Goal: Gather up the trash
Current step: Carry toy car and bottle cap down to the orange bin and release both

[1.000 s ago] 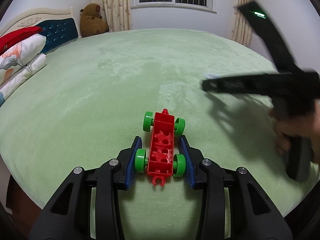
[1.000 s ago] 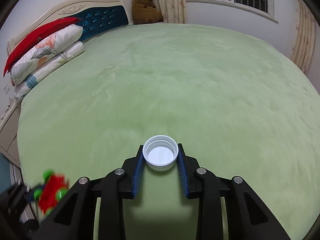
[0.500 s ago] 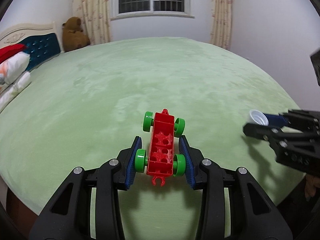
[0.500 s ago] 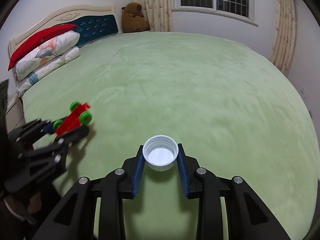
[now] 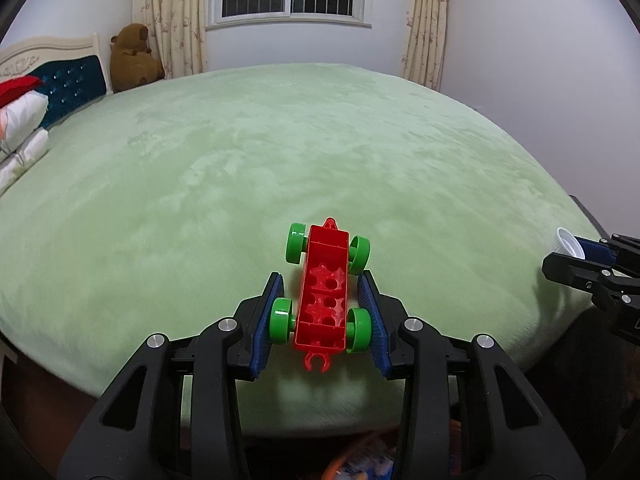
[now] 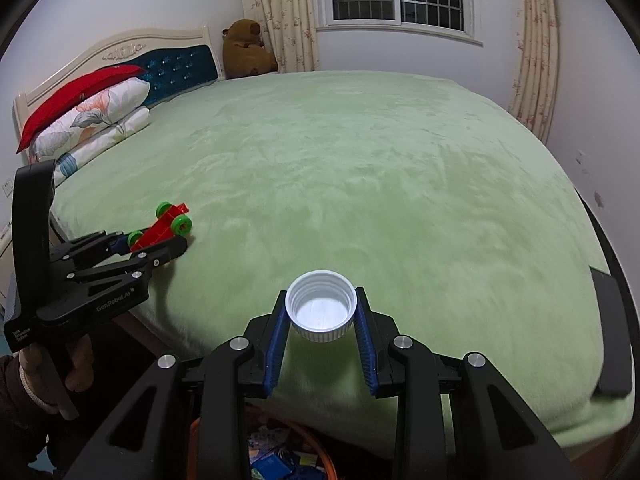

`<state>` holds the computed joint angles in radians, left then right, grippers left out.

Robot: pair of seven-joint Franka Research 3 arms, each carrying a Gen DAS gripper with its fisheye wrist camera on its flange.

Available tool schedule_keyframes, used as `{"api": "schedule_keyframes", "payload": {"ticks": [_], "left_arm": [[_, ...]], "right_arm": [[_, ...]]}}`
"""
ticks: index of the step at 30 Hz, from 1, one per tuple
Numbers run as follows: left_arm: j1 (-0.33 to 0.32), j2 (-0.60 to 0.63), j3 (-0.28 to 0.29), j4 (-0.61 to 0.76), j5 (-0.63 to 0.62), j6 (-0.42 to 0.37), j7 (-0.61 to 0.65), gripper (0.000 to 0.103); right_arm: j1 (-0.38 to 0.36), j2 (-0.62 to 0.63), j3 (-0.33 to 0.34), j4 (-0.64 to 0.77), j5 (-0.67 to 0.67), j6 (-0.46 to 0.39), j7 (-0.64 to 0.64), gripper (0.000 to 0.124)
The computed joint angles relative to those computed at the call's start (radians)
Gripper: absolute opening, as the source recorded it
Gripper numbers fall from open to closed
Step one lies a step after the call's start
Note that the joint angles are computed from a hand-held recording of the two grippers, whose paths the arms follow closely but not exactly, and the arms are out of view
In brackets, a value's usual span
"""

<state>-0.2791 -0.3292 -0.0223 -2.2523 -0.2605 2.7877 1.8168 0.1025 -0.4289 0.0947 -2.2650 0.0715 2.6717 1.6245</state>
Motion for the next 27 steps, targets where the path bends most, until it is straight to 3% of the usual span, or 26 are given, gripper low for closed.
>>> {"api": "schedule_keyframes", "payload": {"ticks": [13,27], "left_arm": [[-0.057,-0.148,-0.015,-0.080,0.040,-0.162,0.030,0.038],[-0.077,-0.203,-0.043,-0.135,0.079,-0.221,0.018,0.038]], "right_arm": [[0.035,-0.206,-0.020,-0.205,0.119,-0.009,-0.007,0.031],[0.060,-0.319,-0.040,-0.313,0.172,-0.077,-0.053,0.031]]}}
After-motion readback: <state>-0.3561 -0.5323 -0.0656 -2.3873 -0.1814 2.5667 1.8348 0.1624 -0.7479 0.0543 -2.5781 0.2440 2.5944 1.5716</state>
